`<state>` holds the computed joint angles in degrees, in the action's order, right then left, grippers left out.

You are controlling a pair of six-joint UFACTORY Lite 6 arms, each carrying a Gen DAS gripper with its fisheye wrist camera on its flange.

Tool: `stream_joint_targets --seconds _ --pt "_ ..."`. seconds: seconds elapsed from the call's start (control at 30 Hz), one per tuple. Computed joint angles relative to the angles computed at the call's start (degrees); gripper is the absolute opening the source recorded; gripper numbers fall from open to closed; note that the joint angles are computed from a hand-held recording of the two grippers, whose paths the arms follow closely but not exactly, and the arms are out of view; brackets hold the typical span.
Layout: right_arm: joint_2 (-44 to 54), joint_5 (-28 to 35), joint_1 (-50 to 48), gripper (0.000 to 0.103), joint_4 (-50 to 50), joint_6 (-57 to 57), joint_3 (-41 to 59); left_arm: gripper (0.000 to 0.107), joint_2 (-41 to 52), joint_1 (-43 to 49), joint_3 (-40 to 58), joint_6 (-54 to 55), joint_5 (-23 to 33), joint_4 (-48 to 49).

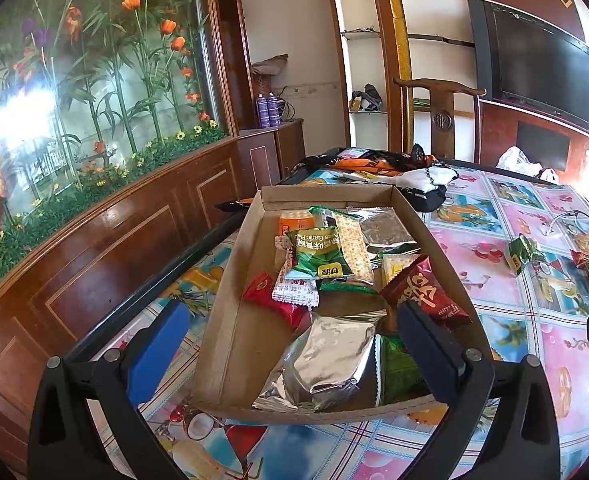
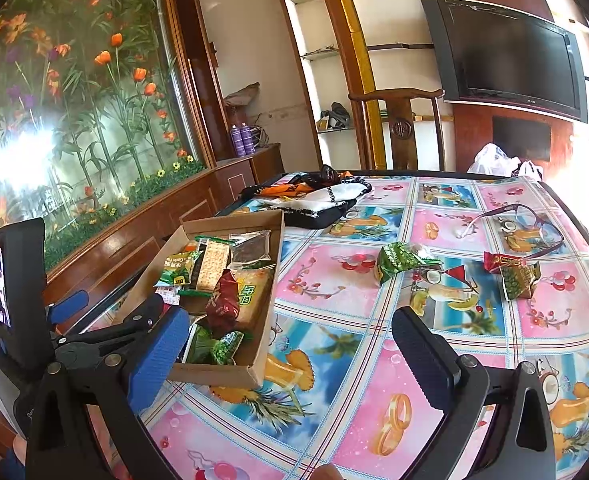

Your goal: Organize snacks

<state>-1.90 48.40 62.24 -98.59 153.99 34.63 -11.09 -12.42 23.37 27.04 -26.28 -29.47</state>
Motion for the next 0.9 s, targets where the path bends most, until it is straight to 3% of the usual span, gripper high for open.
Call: stream_joint_targets --seconds 0.9 --pt "-1.5 0.0 -0.6 0.102 0.4 -1.3 -0.7 0.103 -0.5 1.7 -0.7 -1.1 0.1 2.3"
